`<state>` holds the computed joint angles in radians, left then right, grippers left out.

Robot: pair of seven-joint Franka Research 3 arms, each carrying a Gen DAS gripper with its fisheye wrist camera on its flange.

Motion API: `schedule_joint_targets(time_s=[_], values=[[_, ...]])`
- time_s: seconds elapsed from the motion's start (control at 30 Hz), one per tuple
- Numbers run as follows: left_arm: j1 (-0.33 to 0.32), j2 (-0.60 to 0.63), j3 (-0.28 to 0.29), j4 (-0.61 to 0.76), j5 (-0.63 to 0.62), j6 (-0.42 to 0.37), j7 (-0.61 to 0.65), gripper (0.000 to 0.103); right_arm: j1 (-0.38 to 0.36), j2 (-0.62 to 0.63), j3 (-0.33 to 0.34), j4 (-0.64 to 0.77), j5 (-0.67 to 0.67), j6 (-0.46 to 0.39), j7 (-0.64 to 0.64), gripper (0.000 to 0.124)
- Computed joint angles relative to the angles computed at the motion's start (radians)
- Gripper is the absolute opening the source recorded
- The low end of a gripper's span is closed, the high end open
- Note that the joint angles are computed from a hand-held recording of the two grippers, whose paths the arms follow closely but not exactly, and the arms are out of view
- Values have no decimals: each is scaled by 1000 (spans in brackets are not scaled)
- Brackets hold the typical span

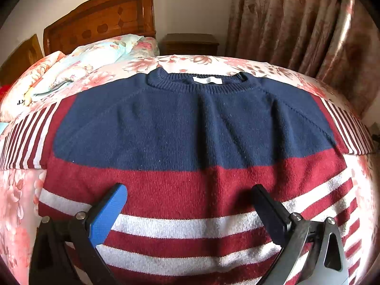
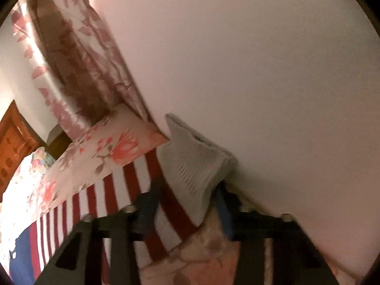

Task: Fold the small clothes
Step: 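Reach the right tool to the sleeve cuff and grasp the grey cuff, then fold the held sleeve across the sweater body with the right tool while the left tool grasps the other cuff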

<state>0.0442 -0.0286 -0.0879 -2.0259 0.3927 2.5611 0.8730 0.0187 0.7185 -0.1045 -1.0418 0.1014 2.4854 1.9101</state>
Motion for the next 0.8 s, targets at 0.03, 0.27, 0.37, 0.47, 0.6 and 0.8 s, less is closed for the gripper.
schedule_joint_targets(time_s=[0.03,0.27,0.37,0.47,0.6,0.8], values=[[0,2,0,3,0,-2,2,103,-2,3,1,3,2,3,-2,17],[0,5,1,6,-4,-1,4,103,-105,-161,192,-300,251,332,-335,7],[2,-2,2,-6,-12,13,12,103,-195,-259,379,-436,451,412,-622,7],[6,-16,9,-33,-58,62,33,103,-266,-327,563,-493,646,381,-922,7],[10,-47,28,-95,-212,178,113,103,-210,-363,633,-501,677,220,-1118,7],[-61,-86,99,-176,-705,339,430,103,0,-360,514,-538,426,90,-1053,7]])
